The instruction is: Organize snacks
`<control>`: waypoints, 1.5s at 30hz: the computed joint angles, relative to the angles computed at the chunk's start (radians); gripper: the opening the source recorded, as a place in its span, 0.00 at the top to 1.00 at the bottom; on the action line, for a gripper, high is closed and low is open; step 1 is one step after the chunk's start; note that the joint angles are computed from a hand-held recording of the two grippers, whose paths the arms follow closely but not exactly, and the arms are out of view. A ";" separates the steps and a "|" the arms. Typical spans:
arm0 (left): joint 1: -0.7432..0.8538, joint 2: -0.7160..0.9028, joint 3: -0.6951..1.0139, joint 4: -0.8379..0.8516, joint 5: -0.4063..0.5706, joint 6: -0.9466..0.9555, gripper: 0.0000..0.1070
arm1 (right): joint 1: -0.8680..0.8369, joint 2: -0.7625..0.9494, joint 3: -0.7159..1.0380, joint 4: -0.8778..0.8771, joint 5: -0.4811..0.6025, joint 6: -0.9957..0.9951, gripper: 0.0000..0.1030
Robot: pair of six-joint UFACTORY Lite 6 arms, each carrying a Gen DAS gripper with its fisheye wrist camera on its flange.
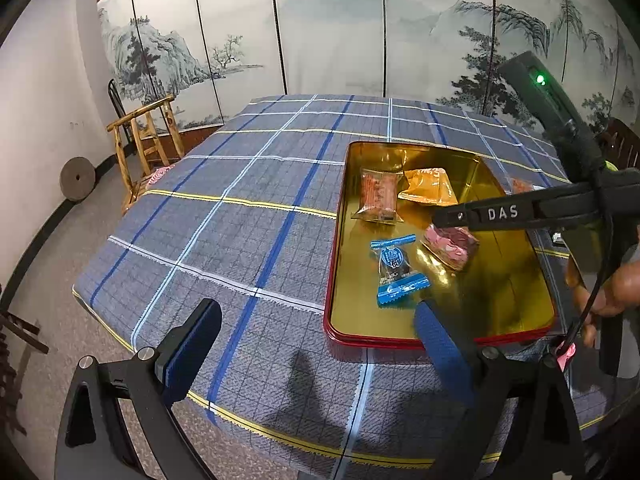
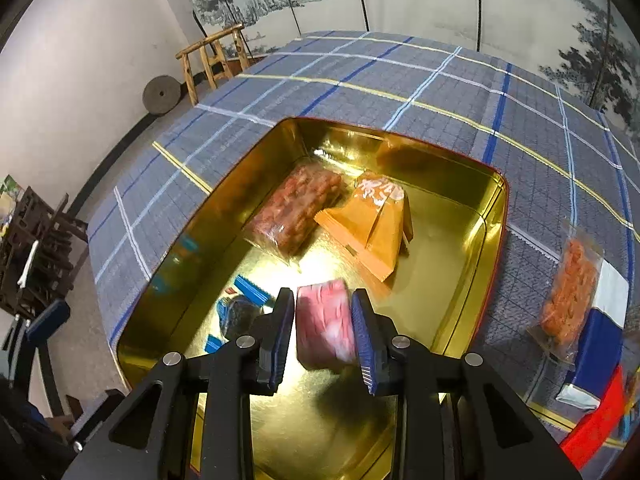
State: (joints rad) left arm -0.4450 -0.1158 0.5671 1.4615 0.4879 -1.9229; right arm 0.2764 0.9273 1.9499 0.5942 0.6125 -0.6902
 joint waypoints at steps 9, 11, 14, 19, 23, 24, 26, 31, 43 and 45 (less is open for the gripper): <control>-0.010 0.008 0.002 -0.019 0.007 0.020 0.11 | -0.038 -0.096 -0.118 0.203 -0.019 -0.174 0.70; -0.019 0.006 0.004 -0.026 0.017 0.028 0.11 | -0.068 -0.161 -0.209 0.323 -0.024 -0.286 0.69; -0.037 -0.001 0.009 -0.042 0.033 0.048 0.11 | -0.151 -0.300 -0.417 0.551 -0.017 -0.514 0.69; -0.088 0.006 0.044 -0.082 0.064 0.099 0.11 | -0.381 -0.543 -0.781 0.803 -0.001 -0.886 0.65; -0.167 0.020 0.101 -0.141 0.084 0.175 0.11 | -0.642 -0.576 -0.873 0.790 -0.008 -1.016 0.63; -0.183 0.025 0.115 -0.155 0.084 0.193 0.11 | -0.691 -0.562 -0.868 0.781 -0.024 -1.032 0.63; -0.219 0.044 0.161 -0.195 0.065 0.250 0.11 | -0.794 -0.518 -0.841 0.769 -0.088 -1.069 0.63; -0.287 0.188 0.358 -0.361 -0.040 0.442 0.11 | -0.951 -0.366 -0.717 0.768 -0.190 -1.150 0.63; -0.286 0.986 1.314 -1.407 -0.016 1.539 0.11 | -1.085 -0.181 -0.525 0.796 -0.092 -1.236 0.34; -0.271 1.127 1.523 -1.499 0.076 1.614 0.11 | -1.093 -0.187 -0.539 0.800 -0.067 -1.247 0.34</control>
State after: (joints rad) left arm -0.7162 1.0116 2.0903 -0.0375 0.5640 -0.3088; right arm -0.8170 0.7400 1.4112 1.3943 0.5459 -1.9376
